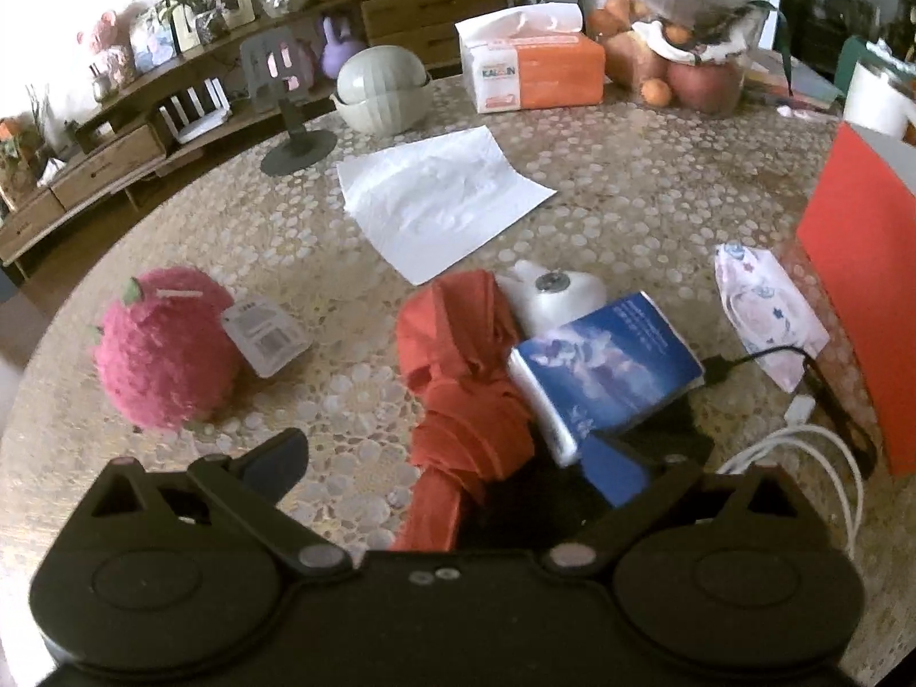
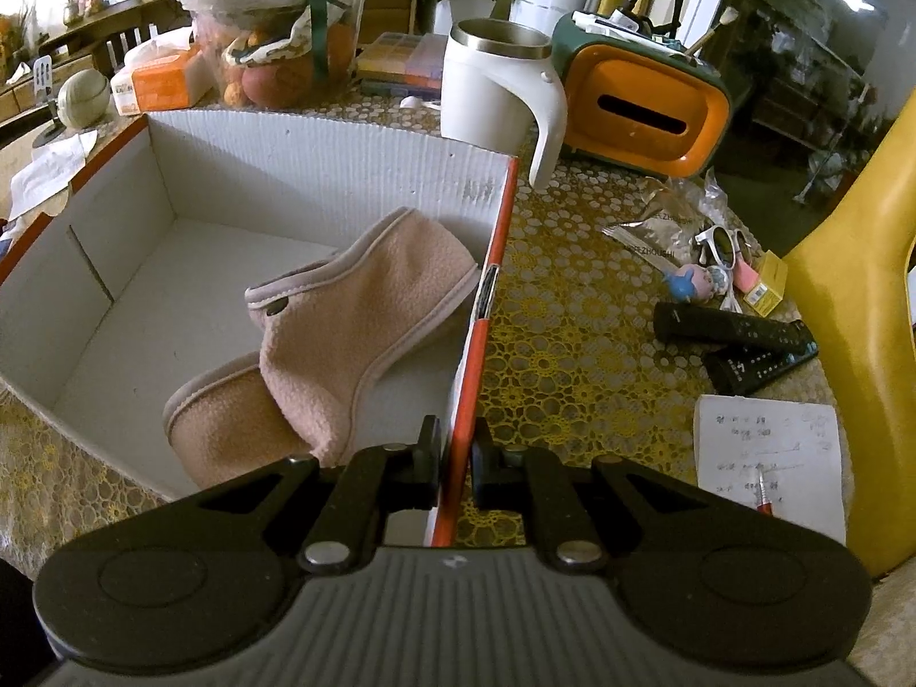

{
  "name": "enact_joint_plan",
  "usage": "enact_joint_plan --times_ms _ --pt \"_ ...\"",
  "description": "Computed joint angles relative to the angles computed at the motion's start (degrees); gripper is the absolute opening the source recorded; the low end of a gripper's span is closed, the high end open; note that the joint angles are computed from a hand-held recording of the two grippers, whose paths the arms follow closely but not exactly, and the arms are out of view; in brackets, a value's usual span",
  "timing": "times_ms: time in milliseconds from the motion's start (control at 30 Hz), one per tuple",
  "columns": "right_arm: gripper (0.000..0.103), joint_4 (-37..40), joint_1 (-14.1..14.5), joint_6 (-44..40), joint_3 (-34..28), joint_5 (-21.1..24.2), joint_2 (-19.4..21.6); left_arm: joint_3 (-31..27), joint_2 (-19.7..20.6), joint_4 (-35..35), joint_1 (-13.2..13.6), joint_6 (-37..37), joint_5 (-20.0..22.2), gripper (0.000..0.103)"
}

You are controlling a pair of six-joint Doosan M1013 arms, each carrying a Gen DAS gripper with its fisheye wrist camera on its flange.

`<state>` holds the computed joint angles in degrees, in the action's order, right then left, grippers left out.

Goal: Organize objects
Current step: 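Move the left tool back to the table and grasp the orange cloth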

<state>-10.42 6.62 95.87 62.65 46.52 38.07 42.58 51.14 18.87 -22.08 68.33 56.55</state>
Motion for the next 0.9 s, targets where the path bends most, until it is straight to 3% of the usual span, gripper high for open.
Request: enact_joint_plan --times_ms 167,367,567,633,900 --pt "0.01 -0.3 0.2 0.0 -0.7 0.6 0.3 -0.6 0.7 -0.8 0.2 -0.3 -0.5 0.097" --pt "0.01 -0.3 0.2 -0.1 -0.7 0.6 0.3 -0.7 0.7 -3.5 0.7 -0.4 -1.9 0.079" --pt "0.01 -0.4 0.2 -0.1 -0.7 0.6 0.3 0.5 0.0 -6.7 0.9 0.7 -3.6 0.051" --pt "0.01 -0.4 0.2 -0.1 -0.7 0.6 0.3 1.3 -0.5 -6.1 0.8 0.2 -4.0 0.037" --pt "0.01 -0.3 0.3 0.2 -0.6 0.3 0.2 4.1 -2.6 -3.9 0.6 -2.6 -5.2 0.026"
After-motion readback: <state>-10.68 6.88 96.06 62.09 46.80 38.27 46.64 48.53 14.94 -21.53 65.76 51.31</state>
